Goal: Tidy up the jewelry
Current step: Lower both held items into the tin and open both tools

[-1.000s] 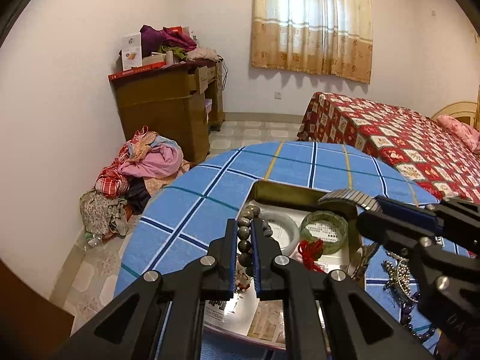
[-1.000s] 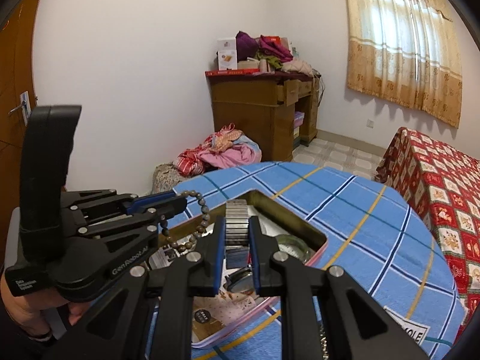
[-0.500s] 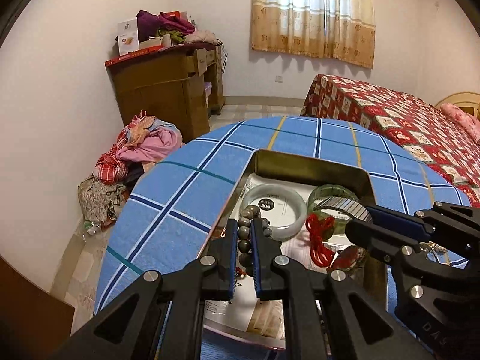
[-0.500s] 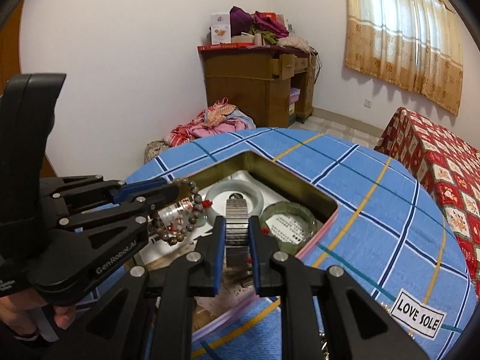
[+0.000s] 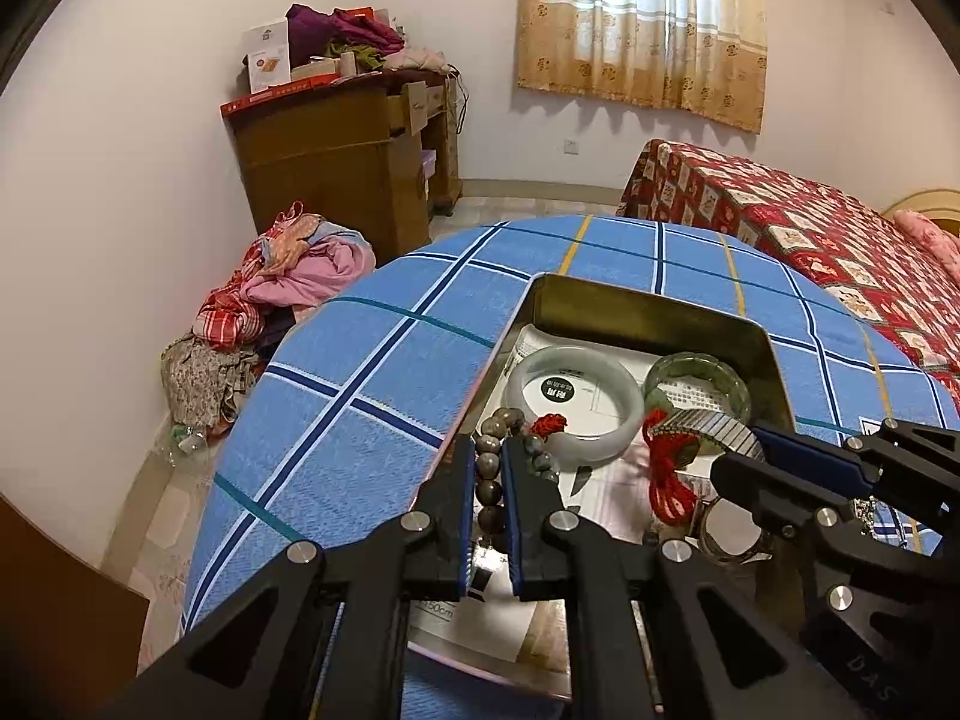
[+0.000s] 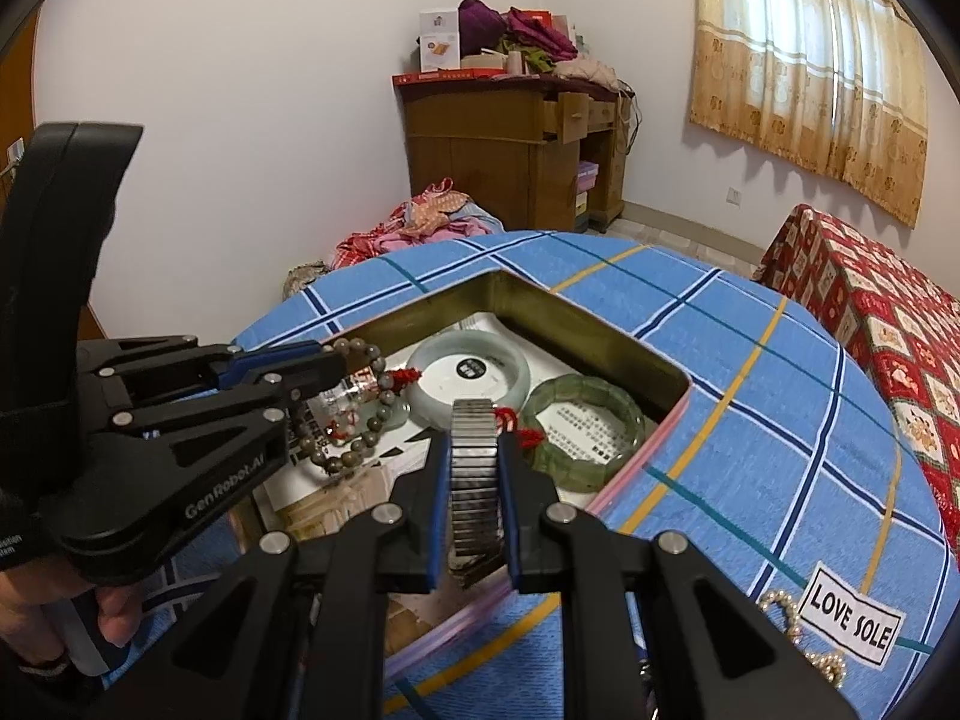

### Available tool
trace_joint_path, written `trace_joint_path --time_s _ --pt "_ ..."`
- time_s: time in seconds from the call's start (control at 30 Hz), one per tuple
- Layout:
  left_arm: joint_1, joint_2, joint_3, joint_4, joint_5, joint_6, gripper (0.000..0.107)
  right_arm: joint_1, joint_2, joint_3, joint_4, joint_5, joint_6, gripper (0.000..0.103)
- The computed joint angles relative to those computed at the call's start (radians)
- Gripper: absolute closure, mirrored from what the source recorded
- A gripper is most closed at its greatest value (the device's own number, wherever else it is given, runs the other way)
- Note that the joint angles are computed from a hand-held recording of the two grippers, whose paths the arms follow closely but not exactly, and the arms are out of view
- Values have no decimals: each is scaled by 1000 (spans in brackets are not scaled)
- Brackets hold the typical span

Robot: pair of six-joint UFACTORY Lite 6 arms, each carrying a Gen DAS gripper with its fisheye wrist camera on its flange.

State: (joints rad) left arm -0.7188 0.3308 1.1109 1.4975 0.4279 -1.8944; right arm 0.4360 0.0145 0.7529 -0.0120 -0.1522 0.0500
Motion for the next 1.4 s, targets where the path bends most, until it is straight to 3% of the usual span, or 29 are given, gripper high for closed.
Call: trace_joint_path --time_s 1.4 --pt "3 -18 -27 -7 -2 -11 98 9 44 12 30 1 -27 85"
